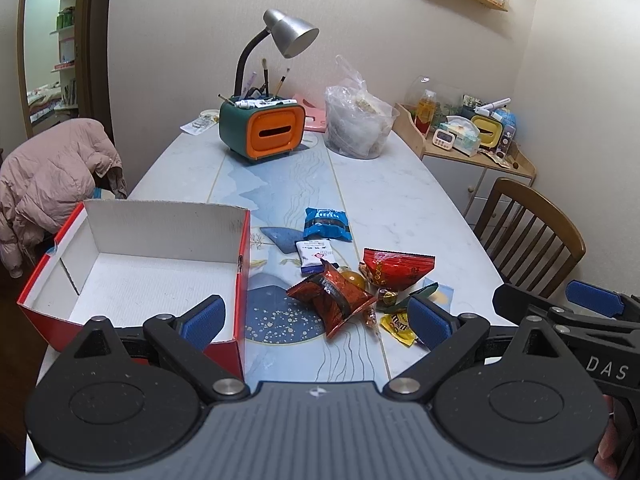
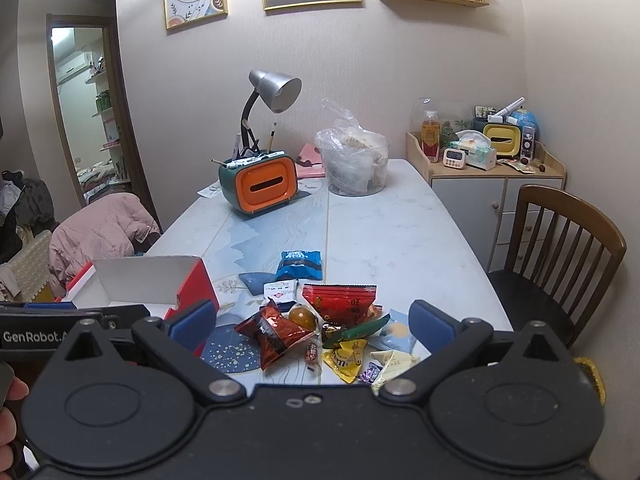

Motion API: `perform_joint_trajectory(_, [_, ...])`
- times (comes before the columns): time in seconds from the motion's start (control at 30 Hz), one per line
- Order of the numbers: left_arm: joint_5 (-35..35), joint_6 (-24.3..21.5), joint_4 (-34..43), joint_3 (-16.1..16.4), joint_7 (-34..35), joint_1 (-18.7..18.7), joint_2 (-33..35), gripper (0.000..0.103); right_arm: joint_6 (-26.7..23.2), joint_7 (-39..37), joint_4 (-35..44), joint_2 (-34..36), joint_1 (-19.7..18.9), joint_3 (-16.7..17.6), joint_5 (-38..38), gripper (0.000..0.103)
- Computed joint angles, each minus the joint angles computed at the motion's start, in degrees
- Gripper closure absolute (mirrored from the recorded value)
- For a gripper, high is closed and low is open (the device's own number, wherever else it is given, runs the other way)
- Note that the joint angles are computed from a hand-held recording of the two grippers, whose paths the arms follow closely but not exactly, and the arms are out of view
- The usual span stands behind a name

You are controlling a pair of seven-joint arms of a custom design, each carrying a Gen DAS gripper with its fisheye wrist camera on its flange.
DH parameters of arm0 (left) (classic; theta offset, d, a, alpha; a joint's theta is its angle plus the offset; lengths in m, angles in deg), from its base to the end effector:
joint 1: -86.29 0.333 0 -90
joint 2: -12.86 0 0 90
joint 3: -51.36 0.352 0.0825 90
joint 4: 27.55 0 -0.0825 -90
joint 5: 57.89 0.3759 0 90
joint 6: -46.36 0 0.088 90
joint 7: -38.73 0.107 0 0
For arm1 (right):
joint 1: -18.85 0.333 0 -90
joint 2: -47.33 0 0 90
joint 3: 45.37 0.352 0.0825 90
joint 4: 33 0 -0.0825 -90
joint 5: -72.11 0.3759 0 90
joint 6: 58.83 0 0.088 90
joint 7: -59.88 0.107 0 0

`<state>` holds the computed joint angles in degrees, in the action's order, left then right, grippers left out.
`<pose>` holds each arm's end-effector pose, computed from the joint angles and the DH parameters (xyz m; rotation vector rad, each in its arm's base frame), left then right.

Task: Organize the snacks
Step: 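Grasp the brown-red snack bag with the left tool while the right tool grasps the pale yellow packet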

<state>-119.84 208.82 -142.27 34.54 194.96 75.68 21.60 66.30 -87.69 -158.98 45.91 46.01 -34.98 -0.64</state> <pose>0.5696 -0.2346 0.4811 -1.1504 2.3869 -1.2262 0.4445 0.2979 0.4568 -1.0028 2.1104 -1.0668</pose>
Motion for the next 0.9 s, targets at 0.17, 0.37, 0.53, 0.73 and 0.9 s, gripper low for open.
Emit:
perform_joint_trajectory(0.17, [3.7, 0.0, 1.8, -0.1, -3.0, -0.5, 2.1, 0.005, 1.5, -0.9, -0.4, 0.0, -0.8, -0.7, -0.5, 0.0])
perform_joint_trajectory(0.37, [13.4, 0.3, 3.9, 0.1, -11.0, -1.5, 5.5, 0.005, 4.2, -0.2, -2.5, -0.2, -2.2, -1.7, 1.0, 0.0])
perform_joint_trajectory(0.53, [19.9, 0.0, 5.4, -0.6, -15.9, -1.6, 7.9, 0.005, 8.5, -0.1, -5.2, -0.2, -4.0, -2.6, 2.1, 0.004])
perform_joint_trajectory(0.73, [27.9, -0.9, 9.7, -0.1, -23.4, -3.4, 12.3, 0.005, 13.2, -0.8, -8.1, 0.6, -6.3, -4.0, 2.1, 0.013])
perform_joint_trajectory(0.9, [37.1, -2.2, 17.0, 2.6, -33.7, -7.3, 18.4, 0.005, 17.5, -0.8, -9.1, 2.3, -8.5, -5.6, 2.4, 0.016])
